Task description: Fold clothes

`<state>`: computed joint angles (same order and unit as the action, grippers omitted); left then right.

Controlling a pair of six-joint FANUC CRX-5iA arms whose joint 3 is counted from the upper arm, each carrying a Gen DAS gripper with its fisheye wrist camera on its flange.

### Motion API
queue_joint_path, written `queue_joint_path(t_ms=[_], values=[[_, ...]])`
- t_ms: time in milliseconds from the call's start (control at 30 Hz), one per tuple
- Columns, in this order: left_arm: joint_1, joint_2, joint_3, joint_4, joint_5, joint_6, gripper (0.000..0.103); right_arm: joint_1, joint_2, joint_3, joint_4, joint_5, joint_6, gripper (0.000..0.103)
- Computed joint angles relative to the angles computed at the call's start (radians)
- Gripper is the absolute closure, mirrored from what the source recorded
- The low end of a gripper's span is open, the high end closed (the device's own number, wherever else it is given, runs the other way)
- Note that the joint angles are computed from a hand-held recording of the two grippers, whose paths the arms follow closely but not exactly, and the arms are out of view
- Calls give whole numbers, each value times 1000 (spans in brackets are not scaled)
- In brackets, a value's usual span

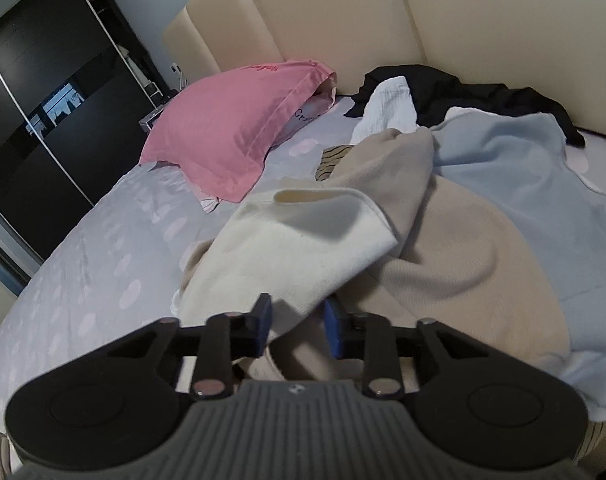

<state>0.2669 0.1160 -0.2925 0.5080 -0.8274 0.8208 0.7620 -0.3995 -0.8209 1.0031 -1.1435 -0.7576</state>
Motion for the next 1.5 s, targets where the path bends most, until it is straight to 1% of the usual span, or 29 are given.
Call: queue_joint_path(t_ms=[67, 100, 200, 267, 333, 433, 567, 733, 933, 1033, 1100, 1200, 1300, 1500], values=[[-2, 7, 7, -10, -1, 9, 63, -11, 6, 0, 7, 5, 19, 92], [-3, 10, 9, -14, -1, 11, 63, -11, 7, 0, 10, 3, 21, 95], [-4, 12, 9, -15, -2, 8, 63, 14, 15, 9, 41, -33, 23, 97], [-6, 12, 9, -19, -1, 10, 63, 43, 41, 28, 72, -77, 58, 97], [-8, 11, 10, -24, -2, 14, 63, 68, 68, 45, 114, -91, 90, 97], [-9, 10, 9, -27, -5, 16, 63, 78, 90, 55, 184, -20, 110, 98], [-10, 7, 1, -4, -7, 0, 63, 90, 143, 91, 240, 71, 153, 98], [-13, 6, -6, 20, -10, -24, 63, 108, 242, 159, 252, 206, 221, 98], [-17, 3, -15, 51, -22, -66, 63, 169, 392, 242, 206, 329, 301, 98], [-21, 1, -18, 55, -31, -78, 64, 194, 463, 285, 144, 413, 347, 99], [-24, 1, -21, 58, -39, -85, 64, 213, 511, 320, 92, 450, 416, 99], [-30, -1, -28, 60, -50, -101, 64, 244, 574, 370, 6, 464, 575, 99], [-39, 0, -33, 57, -63, -114, 64, 270, 623, 421, -78, 444, 751, 98], [-60, 8, -34, 41, -75, -121, 64, 294, 682, 474, -154, 394, 976, 98]])
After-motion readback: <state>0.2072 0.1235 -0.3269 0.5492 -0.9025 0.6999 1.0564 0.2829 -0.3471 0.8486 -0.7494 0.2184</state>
